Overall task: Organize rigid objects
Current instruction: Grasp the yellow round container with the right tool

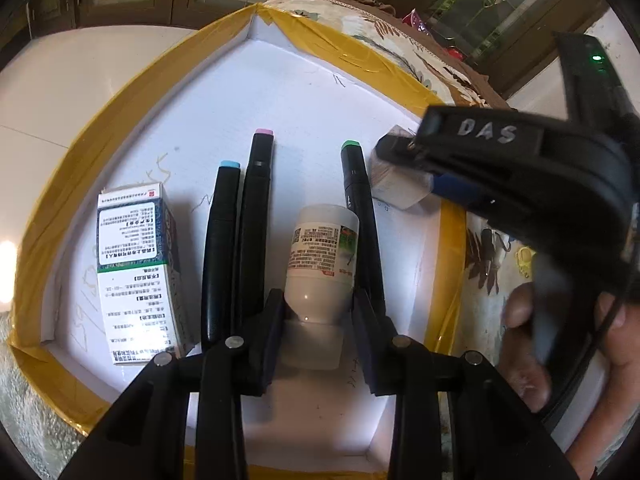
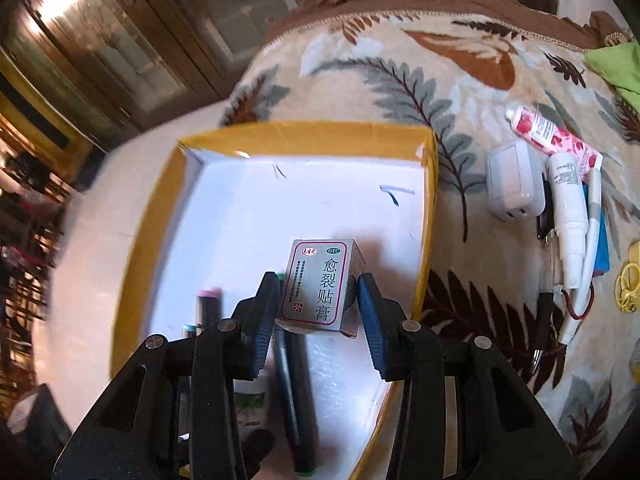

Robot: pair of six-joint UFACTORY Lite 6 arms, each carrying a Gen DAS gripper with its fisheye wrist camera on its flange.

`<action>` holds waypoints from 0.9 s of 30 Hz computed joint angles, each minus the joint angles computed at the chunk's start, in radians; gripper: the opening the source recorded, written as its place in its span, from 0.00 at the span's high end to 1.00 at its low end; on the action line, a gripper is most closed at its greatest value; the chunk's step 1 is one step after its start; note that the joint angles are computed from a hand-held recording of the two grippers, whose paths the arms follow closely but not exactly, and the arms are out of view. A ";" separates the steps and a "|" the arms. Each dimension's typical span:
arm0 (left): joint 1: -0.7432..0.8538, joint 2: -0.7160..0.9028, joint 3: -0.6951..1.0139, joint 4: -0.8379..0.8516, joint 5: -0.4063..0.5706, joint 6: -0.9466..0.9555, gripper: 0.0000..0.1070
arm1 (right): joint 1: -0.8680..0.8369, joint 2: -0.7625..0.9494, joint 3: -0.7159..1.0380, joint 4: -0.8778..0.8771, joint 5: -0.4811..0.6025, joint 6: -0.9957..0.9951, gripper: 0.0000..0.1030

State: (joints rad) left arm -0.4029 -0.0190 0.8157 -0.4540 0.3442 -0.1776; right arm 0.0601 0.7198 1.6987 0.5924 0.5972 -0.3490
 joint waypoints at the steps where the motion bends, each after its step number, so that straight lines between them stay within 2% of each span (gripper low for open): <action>1: -0.001 0.004 0.001 -0.005 -0.002 0.003 0.68 | 0.006 0.029 0.036 -0.029 0.026 0.028 0.61; 5: 0.031 -0.002 -0.006 -0.103 0.017 0.115 0.66 | -0.006 0.041 0.054 -0.002 0.061 0.019 0.61; 8: 0.064 -0.021 -0.024 -0.254 0.032 0.265 0.49 | -0.058 0.044 0.052 0.133 0.122 -0.056 0.60; 10: 0.068 -0.033 -0.031 -0.284 0.031 0.289 0.43 | -0.103 0.034 0.034 0.248 0.169 -0.125 0.52; 12: 0.064 -0.038 -0.033 -0.272 0.027 0.278 0.43 | -0.131 0.019 0.020 0.308 0.192 -0.157 0.49; 16: 0.064 -0.068 -0.047 -0.320 0.019 0.328 0.43 | -0.189 -0.085 -0.077 0.404 0.159 -0.232 0.49; 19: 0.050 -0.116 -0.064 -0.325 -0.007 0.330 0.43 | -0.293 -0.178 -0.170 0.523 0.151 -0.295 0.49; 21: 0.026 -0.156 -0.081 -0.266 -0.043 0.273 0.43 | -0.373 -0.233 -0.235 0.566 0.135 -0.294 0.49; 24: -0.012 -0.214 -0.102 -0.149 -0.093 0.169 0.43 | -0.484 -0.312 -0.331 0.515 0.093 -0.208 0.49; 27: -0.029 -0.253 -0.120 -0.171 -0.118 0.200 0.43 | -0.662 -0.390 -0.430 0.400 0.061 -0.052 0.49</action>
State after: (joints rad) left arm -0.4319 -0.2725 0.6954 -0.6246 0.2258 0.0229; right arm -0.6020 0.3297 1.2686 0.9925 0.6577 -0.4015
